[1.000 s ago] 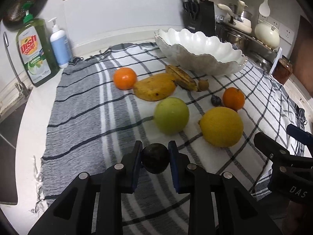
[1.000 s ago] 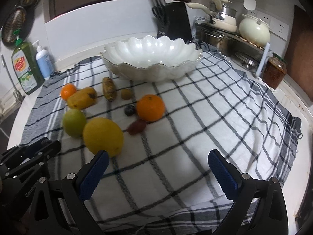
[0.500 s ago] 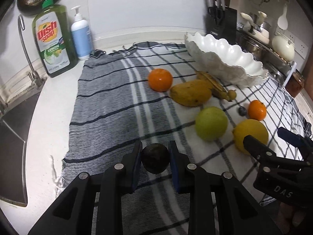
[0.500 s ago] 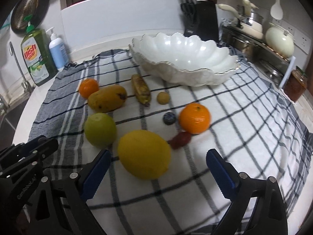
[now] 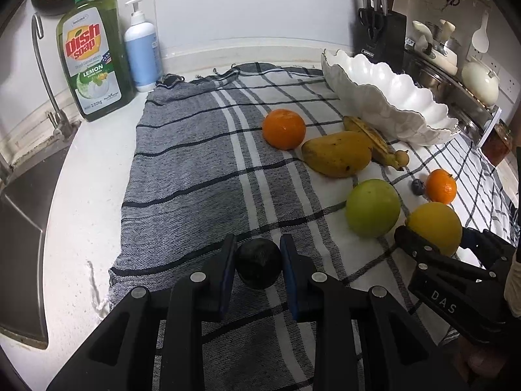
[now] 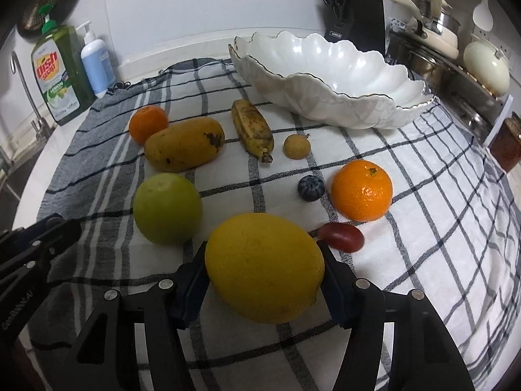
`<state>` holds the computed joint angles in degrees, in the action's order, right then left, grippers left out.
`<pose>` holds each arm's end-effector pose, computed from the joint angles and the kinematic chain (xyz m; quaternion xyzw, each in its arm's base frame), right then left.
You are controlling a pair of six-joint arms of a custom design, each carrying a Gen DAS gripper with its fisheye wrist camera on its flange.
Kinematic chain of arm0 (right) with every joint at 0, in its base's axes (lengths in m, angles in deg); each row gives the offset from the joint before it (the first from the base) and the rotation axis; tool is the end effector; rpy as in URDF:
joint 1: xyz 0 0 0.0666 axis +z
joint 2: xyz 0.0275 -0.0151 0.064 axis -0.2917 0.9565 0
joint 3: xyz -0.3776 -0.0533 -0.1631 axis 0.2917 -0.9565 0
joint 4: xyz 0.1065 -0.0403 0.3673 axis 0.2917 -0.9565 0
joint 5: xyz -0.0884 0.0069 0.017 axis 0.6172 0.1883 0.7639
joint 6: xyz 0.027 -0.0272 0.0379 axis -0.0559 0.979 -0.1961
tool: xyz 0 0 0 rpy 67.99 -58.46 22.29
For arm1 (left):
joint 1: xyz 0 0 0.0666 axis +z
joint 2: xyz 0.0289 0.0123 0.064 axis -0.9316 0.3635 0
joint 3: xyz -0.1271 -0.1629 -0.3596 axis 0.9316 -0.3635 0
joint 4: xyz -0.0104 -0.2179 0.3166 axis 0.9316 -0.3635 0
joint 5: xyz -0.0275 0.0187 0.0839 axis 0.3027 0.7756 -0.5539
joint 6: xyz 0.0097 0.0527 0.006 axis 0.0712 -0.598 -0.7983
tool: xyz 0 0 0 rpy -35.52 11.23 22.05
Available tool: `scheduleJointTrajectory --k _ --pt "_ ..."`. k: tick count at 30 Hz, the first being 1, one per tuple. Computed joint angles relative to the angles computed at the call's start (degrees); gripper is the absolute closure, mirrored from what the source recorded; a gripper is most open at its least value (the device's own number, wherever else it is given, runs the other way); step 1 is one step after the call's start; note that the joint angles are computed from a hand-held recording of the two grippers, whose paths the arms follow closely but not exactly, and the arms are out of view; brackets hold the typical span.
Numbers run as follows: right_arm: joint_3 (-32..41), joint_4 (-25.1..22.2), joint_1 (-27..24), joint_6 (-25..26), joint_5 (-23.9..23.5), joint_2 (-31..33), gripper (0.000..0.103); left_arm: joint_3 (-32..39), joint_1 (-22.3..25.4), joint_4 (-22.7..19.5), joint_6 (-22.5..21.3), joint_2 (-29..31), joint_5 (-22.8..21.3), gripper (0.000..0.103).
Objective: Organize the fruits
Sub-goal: 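Lift the dark plum with the left tool while the right tool grasps the large yellow citrus, then carry the plum and yellow citrus over the white scalloped bowl with both tools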
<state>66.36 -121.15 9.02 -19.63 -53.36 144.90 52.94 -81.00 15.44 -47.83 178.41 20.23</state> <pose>0.6058 0.2818 0.3721 0.0664 0.9511 -0.0233 0.3007 0.6368 -0.1418 0.3919 0.1103 0.9433 -0.0649 0.3063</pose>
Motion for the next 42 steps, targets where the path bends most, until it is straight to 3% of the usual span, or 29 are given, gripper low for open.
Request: scheduleJointTrajectory --k 5,15,27,36,42 --pt "-0.7 0.3 0.0 -0.2 -1.3 -0.9 0.042 0.2 -0.4 0.0 -0.1 -0.3 0.1 0.076" --pt "-2.8 2.1 -0.5 -0.7 1.3 -4.7 0.042 3.5 -2.0 -0.7 -0.8 0.0 1.6 0.076" --pt "-2.8 3.8 -4.1 0.9 5.0 -7.6 0.042 13.4 -5.1 -2.7 -1.6 3.6 4.1 0.076" --pt "0.5 4.5 -6.9 3.8 5.0 -7.3 0.042 27.9 -6.8 -7.4 -3.1 10.1 5.1 0.076" --pt "4.8 3.9 -8.8 6.2 5.8 -5.4 0.042 42.4 -7.5 -13.0 -3.1 17.5 5.3 0.076"
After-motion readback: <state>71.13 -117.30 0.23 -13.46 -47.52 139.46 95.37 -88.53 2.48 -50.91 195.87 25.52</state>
